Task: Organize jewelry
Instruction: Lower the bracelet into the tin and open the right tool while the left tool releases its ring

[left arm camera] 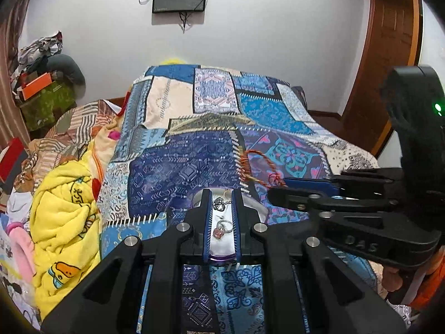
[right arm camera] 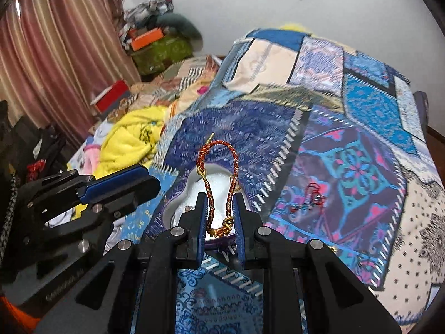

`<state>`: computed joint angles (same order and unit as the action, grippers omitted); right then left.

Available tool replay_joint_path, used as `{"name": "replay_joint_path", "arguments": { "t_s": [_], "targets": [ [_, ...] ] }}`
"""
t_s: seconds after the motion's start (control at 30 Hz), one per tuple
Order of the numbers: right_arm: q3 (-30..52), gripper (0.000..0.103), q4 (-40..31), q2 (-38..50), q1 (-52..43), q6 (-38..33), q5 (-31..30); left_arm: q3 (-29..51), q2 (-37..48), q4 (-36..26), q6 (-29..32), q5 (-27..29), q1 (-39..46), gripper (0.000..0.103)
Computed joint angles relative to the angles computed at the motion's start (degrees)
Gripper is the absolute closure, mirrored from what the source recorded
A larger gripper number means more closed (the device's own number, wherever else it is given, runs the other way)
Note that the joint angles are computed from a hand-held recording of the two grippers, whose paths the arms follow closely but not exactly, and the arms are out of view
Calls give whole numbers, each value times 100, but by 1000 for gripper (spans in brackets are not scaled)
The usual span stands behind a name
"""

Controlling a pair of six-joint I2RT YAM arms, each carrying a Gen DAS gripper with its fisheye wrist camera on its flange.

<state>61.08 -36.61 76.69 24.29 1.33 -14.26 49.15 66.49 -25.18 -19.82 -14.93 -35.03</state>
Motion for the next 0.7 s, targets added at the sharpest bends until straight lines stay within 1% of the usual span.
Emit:
{"name": "replay_joint_path", "arguments": {
  "t_s": [0.13,0.2,0.33,0.43,0.57,0.63,0.7],
  "targets": [
    [122,87,-41,354,94,-229,98,-99,148,146,41,168,128,91],
    [202,87,-50,550,58,-286,38,-133,241,227,47,276,195,91],
    [314,86,-152,727,-19,-411,-112,-226,442,385,-5,473,319,91],
    [362,84,-204,815,-29,-569,-129,-275,561,452,-24,631,414,91],
    [386,83,-273,852,-43,-690,-95,-306,654,516,-7,797,515,91],
    [499,83,-449,935,-126,-738,-256,-322,666,546,8,836,541,91],
    [577,81,-556,1005,-200,-771,-419,-315,693,554,7,875,555,91]
  ]
}}
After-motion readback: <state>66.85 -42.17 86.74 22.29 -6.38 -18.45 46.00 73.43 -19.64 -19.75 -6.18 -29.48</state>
